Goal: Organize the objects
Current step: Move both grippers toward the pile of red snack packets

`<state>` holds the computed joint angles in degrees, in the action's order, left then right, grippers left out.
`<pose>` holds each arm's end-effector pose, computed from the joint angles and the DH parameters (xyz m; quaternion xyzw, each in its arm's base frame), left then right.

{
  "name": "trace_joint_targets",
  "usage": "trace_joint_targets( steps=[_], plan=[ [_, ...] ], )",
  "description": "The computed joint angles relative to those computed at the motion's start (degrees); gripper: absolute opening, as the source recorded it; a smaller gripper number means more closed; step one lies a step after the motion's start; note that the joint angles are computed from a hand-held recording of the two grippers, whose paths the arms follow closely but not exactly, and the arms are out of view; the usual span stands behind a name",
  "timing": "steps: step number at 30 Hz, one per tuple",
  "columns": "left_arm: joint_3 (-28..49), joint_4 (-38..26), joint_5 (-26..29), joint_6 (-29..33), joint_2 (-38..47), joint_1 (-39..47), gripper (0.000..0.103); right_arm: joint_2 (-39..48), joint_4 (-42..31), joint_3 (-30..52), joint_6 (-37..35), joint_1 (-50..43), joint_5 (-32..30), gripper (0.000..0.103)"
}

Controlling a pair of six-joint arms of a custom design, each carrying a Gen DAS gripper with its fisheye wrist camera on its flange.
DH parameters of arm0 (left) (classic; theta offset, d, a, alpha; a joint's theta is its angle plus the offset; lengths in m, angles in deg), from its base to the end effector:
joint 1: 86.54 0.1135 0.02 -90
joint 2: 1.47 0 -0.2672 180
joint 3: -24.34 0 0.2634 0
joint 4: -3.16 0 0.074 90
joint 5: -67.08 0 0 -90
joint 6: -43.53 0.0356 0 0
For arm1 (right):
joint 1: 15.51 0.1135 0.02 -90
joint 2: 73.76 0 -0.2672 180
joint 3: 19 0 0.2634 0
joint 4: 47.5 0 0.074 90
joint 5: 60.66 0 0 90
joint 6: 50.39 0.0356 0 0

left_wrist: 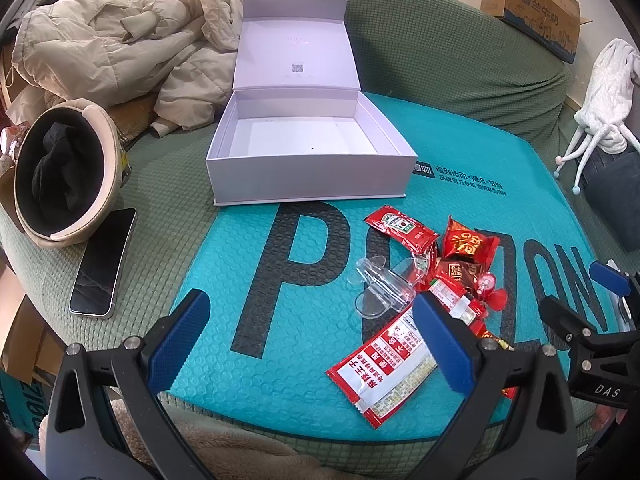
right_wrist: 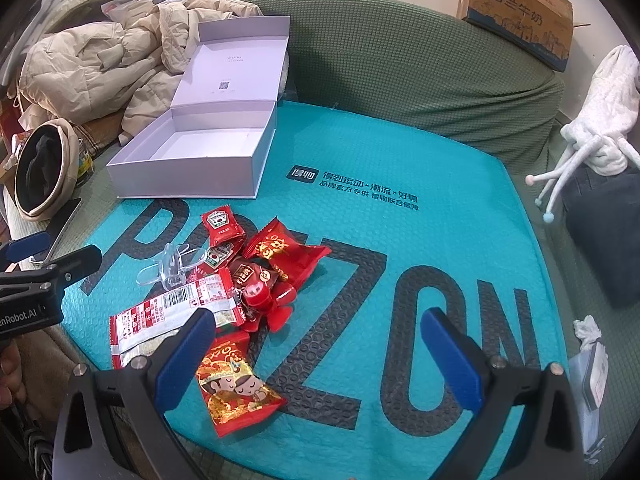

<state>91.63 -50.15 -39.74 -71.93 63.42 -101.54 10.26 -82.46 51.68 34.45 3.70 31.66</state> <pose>0.2325 -0.0516 0.2826 -0.1337 0.9239 0.0149 0.3582 0.3039 0.1044 0.2367 -0.1902 0.9148 0.0247 0.3555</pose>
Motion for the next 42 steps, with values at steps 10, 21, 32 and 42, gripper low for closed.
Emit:
trace_joint_targets(
  steps=[10,21,32,42],
  plan=[
    [1.62,-1.06,0.98,1.06,0.17,-0.37,0.102,-1.5,0.89,-0.46,0.63,-0.93,-1.56,0.103],
    [2.23,-3.56,2.94,2.9,-0.79,-1.01,0.102,-2.15,-0.32,-0.03,-2.16,-1.87,-7.87,0.103],
    [1.16,-5.12,5.26,4.82,0.44,-3.21,0.102,0.13,-4.66,-0.44,-8.21,-2.16,-14.64,0.103],
    [1.99,-6.59,6.37,6.6,3.53,-4.98,0.102,3.8,-5.4,-1.54,-15.0,-2.66,-18.0,0.093]
  ],
)
